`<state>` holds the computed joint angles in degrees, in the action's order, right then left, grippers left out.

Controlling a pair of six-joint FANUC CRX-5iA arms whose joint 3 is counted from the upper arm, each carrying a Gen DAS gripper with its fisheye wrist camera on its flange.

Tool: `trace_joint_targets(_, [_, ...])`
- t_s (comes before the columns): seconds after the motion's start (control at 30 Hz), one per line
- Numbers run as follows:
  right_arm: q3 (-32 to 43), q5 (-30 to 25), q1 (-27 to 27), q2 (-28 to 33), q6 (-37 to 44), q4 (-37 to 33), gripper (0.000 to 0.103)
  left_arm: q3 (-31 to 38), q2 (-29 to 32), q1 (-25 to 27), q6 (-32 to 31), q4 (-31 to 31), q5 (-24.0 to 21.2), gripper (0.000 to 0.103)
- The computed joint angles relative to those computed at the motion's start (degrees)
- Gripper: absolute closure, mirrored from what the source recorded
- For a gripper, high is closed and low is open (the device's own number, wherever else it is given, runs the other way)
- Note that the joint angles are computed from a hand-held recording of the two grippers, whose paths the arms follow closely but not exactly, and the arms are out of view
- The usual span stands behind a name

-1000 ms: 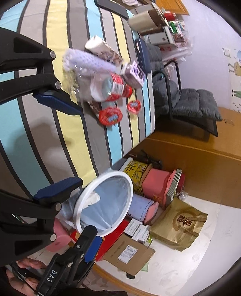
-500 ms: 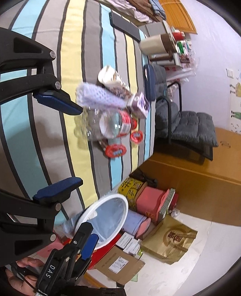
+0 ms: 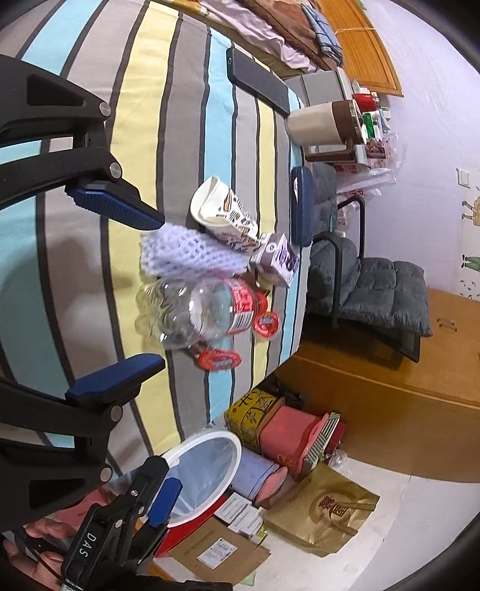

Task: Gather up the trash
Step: 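Move both tools back over the table toward the bottle and wrapper, then grasp the patterned paper wrapper with the left tool while the right tool grasps the clear bottle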

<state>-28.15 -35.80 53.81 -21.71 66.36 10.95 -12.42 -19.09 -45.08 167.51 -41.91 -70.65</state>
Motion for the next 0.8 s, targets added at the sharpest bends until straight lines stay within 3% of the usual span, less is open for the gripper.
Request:
trace_joint_targets(0.4, [3.7,-0.6,-1.7,4.4,2.5,-4.1,0.039,-3.1,-2.8,7.8,-3.7,1.0,1.5,0.034])
trace_joint_targets(0.57, [5.0,-0.5,-1.9,5.8,3.5,-5.5,0.039,-4.7,-3.4,13.7,-7.3,3.2,5.3,0.034])
trace_joint_targets(0.8, [6.2,-0.7,-1.9,6.9,5.1,-7.1,0.039,-7.4,-2.7,23.1,-17.0,11.5,13.3,0.068])
